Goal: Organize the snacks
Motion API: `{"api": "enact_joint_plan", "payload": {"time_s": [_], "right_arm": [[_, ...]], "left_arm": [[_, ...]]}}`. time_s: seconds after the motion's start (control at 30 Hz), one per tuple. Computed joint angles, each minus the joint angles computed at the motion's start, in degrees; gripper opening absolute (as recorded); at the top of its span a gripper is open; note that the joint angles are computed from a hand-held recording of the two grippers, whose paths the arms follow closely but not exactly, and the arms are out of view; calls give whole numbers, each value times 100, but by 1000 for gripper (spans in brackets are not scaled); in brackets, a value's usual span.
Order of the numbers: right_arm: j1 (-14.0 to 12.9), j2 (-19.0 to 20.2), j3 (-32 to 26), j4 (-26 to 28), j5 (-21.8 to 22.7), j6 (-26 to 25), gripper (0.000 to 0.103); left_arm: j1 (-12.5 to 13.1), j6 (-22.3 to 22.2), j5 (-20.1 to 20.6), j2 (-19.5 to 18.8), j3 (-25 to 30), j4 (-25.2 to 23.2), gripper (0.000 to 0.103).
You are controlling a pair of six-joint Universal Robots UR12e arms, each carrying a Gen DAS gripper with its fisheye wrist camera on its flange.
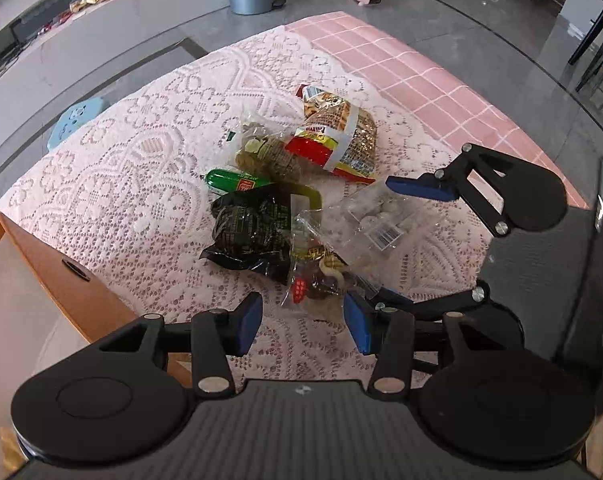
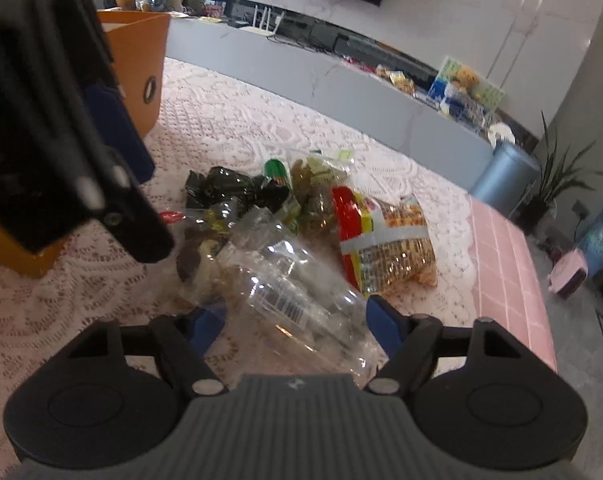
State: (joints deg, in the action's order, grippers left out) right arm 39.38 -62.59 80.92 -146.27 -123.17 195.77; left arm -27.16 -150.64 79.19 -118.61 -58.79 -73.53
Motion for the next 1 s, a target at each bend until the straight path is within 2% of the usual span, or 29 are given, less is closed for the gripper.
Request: {"api": "enact_joint_plan", "payload": {"time_s": [0.1,0.27,0.4,0.5,0.57,0.67,0.73,0.77,0.8,0.87,0.93,1.0], "right_arm": [[70,39,-52,24,-235,-267,57],[102,-57,49,-141,-335,-122,42],[112,-186,197,-391,-628,414,21],[86,-325,338,-462,-840,1130,14],[68,-429,462,-604,-907,1577,14],[73,-576,691,-1137,-923,2124,13],[37,-691,866,-1542,-632,2409,13],[-13,-745,944,-1648,-349,2553,13],[-66,-792,992,-1609,-70,2755,13],[-128,-812,952,-1204,223,3026,13],[-131,-774,854,-845,213,3083,14],[-151,-786,881,-926,335,3111,20]], "left_arm": [[-16,-32,28,-18,18,14,56],[-4,-177,-52,22,-76,235,56],[-24,-132,-41,14,-55,177,56],[-58,-116,6,4,-55,167,56],[-88,-140,80,-13,-47,159,57],[-151,-240,294,-42,-36,179,57],[-189,-360,408,-82,8,141,57],[-209,-455,481,-112,44,105,58],[-227,-578,542,-145,86,63,61],[-242,-764,531,-196,146,-15,61],[-273,-819,586,-217,161,-36,61],[-319,-825,695,-231,151,-6,64]]}}
